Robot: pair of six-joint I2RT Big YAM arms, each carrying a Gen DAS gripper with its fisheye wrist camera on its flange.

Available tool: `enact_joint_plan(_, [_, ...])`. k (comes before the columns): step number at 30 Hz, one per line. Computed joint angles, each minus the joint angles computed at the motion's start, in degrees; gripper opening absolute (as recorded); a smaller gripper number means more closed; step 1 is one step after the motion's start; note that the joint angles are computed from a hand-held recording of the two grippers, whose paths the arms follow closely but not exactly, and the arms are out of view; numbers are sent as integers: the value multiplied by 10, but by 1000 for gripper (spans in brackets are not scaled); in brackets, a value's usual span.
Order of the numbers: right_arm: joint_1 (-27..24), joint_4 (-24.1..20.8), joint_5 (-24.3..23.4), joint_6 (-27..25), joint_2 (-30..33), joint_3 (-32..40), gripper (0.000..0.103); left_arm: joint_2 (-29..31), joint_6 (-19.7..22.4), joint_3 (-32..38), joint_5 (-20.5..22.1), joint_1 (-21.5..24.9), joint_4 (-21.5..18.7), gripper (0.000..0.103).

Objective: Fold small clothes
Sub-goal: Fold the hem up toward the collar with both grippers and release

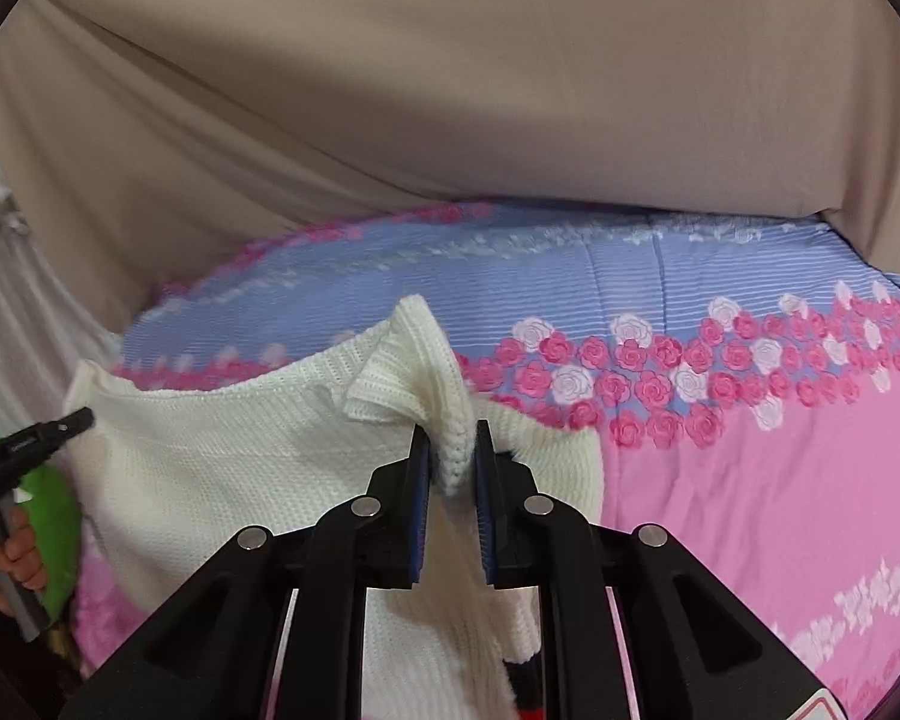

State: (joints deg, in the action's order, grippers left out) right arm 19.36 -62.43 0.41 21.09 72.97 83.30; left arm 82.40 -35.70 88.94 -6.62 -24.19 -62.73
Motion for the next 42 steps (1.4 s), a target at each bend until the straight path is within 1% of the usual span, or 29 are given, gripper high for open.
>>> enact_joint_plan(1, [-2, 6, -4, -2, 16, -3, 18, 22, -6, 1, -3, 2, -1, 15])
enact_joint_plan(2, [-6, 17, -11, 2, 39, -7, 18, 42, -12, -2, 5, 6, 0, 17])
enact_joint_plan(5, [-13, 18, -17, 25, 77, -16, 20, 65, -36, -16, 16, 16, -13, 21])
enact_joint_plan(7, [-14, 19, -19, 37, 71, -28, 26, 38, -50, -46, 32, 20, 12, 33])
enact_joint_plan(8, [-12, 21, -16, 38, 58, -38, 30, 19, -50, -60, 32, 19, 18, 49])
enact_joint_plan(9, [-7, 18, -3, 38, 44, -46, 43, 5, -49, -68, 23, 16, 16, 61])
enact_joint_plan(10, [1, 13, 21, 39, 24, -60, 55, -15, -46, -80, 12, 11, 14, 64])
enact_joint_plan(12, [12, 13, 46, 40, -23, -98, 64, -63, -60, -120, 3, 2, 21, 72])
enact_joint_plan(16, [28, -7, 34, 75, -91, -176, 64, -126, -132, -203, 31, -13, 20, 73])
enact_joint_plan(18, [30, 1, 13, 94, -113, -211, 63, -143, -156, -237, 39, -21, 21, 69])
enact_joint_plan(19, [33, 5, 10, 99, -116, -220, 51, -143, -161, -244, 41, -26, 17, 65])
enact_joint_plan(20, [36, 5, 14, 97, -118, -226, 39, -142, -159, -248, 46, -29, 16, 49])
enact_joint_plan(21, [38, 0, 17, 93, -118, -225, 23, -142, -161, -248, 41, -33, 6, 38])
enact_joint_plan(22, [36, 1, 9, 94, -123, -221, 14, -144, -159, -244, 44, -31, -1, 33])
enact_joint_plan(23, [31, -1, 8, 97, -132, -215, 7, -147, -158, -241, 52, -28, -4, 27])
enact_joint_plan(24, [29, -6, 15, 101, -141, -207, 7, -150, -157, -237, 58, -24, -12, 22])
enact_joint_plan(25, [23, -12, 22, 102, -152, -200, 7, -149, -153, -235, 58, -22, -18, 20])
enact_joint_plan(28, [-5, -43, 15, 82, -149, -202, 7, -148, -148, -249, 53, -24, -17, 21])
enact_joint_plan(29, [-12, -44, 12, 76, -143, -216, 8, -146, -150, -249, 47, -26, -13, 22])
enact_joint_plan(30, [-21, -39, -7, 69, -135, -235, 9, -146, -154, -246, 48, -26, -17, 24])
enact_joint_plan(31, [-28, -21, -23, 71, -141, -250, 12, -148, -160, -244, 55, -24, -19, 25])
enact_joint_plan(32, [-34, -11, -27, 95, -156, -255, 16, -155, -168, -246, 63, -22, -15, 28])
enact_joint_plan(33, [-36, -15, -28, 109, -165, -254, 30, -168, -177, -250, 65, -19, -10, 35])
enact_joint_plan(34, [-36, -17, -23, 122, -177, -252, 51, -175, -182, -251, 59, -21, -13, 42])
enact_joint_plan(35, [-32, -20, -10, 127, -188, -253, 60, -182, -185, -254, 56, -23, -14, 59])
enact_joint_plan(36, [-27, -27, -2, 121, -193, -253, 71, -189, -191, -260, 54, -25, -13, 70])
enact_joint_plan(39, [-17, -44, -22, 110, -188, -265, 71, -192, -216, -277, 62, -34, -3, 76])
enact_joint_plan(41, [-13, -28, -57, 129, -184, -286, 71, -189, -234, -289, 81, -31, 16, 76])
enact_joint_plan(42, [-15, -14, -74, 140, -183, -294, 71, -185, -246, -289, 65, -39, 20, 74])
